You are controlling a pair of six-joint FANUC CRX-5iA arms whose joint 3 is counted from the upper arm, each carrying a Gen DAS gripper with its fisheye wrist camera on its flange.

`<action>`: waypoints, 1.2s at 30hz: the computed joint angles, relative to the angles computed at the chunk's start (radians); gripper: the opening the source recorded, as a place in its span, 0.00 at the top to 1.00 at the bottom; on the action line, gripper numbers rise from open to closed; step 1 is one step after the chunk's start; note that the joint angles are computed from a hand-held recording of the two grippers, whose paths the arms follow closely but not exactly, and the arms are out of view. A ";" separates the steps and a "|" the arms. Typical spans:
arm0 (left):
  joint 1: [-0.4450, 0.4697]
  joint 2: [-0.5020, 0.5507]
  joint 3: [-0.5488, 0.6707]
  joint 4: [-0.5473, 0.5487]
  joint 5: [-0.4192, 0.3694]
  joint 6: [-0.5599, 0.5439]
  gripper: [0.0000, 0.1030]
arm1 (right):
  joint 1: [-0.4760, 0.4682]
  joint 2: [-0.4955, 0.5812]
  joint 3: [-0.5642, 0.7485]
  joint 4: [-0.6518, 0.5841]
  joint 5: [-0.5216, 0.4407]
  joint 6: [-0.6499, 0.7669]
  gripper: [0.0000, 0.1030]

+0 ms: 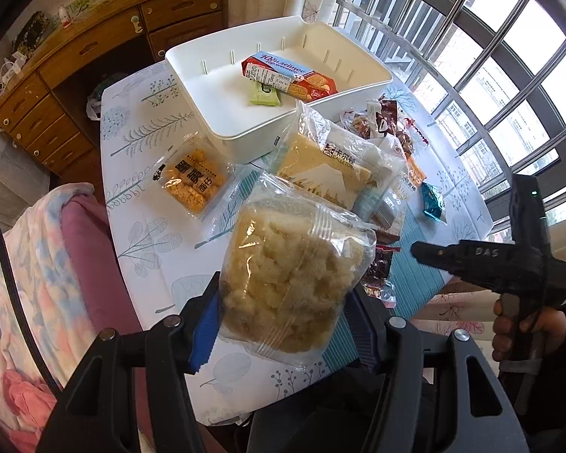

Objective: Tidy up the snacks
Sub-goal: 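Lift the cracker bag with the left gripper while the right carries its packet toward the basket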

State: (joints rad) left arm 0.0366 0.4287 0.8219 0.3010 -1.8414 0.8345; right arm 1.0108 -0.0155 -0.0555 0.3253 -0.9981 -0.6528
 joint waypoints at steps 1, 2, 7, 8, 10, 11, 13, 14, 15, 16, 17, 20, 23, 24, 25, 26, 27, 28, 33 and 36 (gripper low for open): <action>0.002 0.000 -0.001 0.000 0.000 -0.002 0.43 | -0.007 0.014 0.018 -0.034 -0.005 0.027 0.71; 0.005 -0.002 -0.003 0.001 0.000 -0.003 0.43 | -0.015 0.030 0.041 -0.070 -0.016 0.057 0.68; 0.021 -0.007 -0.011 -0.001 0.003 -0.009 0.43 | -0.050 0.111 0.150 -0.194 -0.104 0.180 0.55; 0.024 -0.006 -0.010 -0.001 0.003 -0.009 0.43 | -0.056 0.124 0.166 -0.206 -0.117 0.197 0.55; 0.032 -0.003 -0.004 -0.003 0.002 -0.008 0.43 | -0.069 0.166 0.231 -0.238 -0.198 0.236 0.55; 0.036 -0.001 -0.002 -0.003 0.001 -0.008 0.43 | -0.077 0.194 0.273 -0.253 -0.258 0.255 0.55; 0.045 0.004 0.005 -0.002 -0.001 -0.006 0.43 | -0.086 0.224 0.314 -0.268 -0.308 0.274 0.55; 0.049 0.005 0.007 -0.002 -0.001 -0.004 0.43 | -0.090 0.232 0.321 -0.274 -0.312 0.281 0.55; 0.052 0.007 0.009 -0.002 -0.001 -0.002 0.43 | -0.093 0.243 0.336 -0.282 -0.325 0.288 0.55; 0.057 0.010 0.013 -0.002 -0.003 0.001 0.43 | -0.097 0.255 0.351 -0.290 -0.342 0.297 0.55; 0.062 0.013 0.017 -0.002 -0.005 0.004 0.43 | -0.099 0.265 0.363 -0.292 -0.352 0.303 0.55; 0.072 0.027 0.037 -0.008 -0.015 0.011 0.43 | -0.112 0.295 0.396 -0.305 -0.371 0.330 0.55; 0.080 0.045 0.065 -0.017 -0.029 0.022 0.43 | -0.128 0.346 0.468 -0.323 -0.450 0.378 0.55; 0.083 0.053 0.078 -0.019 -0.035 0.026 0.43 | -0.134 0.359 0.489 -0.330 -0.467 0.391 0.55; 0.086 0.059 0.089 -0.019 -0.040 0.028 0.43 | -0.138 0.365 0.499 -0.339 -0.475 0.402 0.56; 0.089 0.065 0.100 -0.020 -0.044 0.031 0.43 | -0.141 0.371 0.507 -0.341 -0.483 0.408 0.56; 0.091 0.070 0.110 -0.021 -0.048 0.033 0.43 | -0.143 0.395 0.539 -0.338 -0.494 0.416 0.58; 0.093 0.077 0.124 -0.022 -0.053 0.037 0.43 | -0.143 0.400 0.547 -0.333 -0.501 0.426 0.59; 0.092 0.115 0.187 -0.015 -0.071 0.064 0.43 | -0.158 0.391 0.545 -0.364 -0.455 0.453 0.61; 0.083 0.144 0.233 0.000 -0.080 0.098 0.43 | -0.164 0.379 0.547 -0.385 -0.441 0.476 0.61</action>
State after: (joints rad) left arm 0.1193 0.5723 1.0549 0.3007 -1.9211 0.9326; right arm 0.8463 0.3632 0.4919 -0.0601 -1.4393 -0.1769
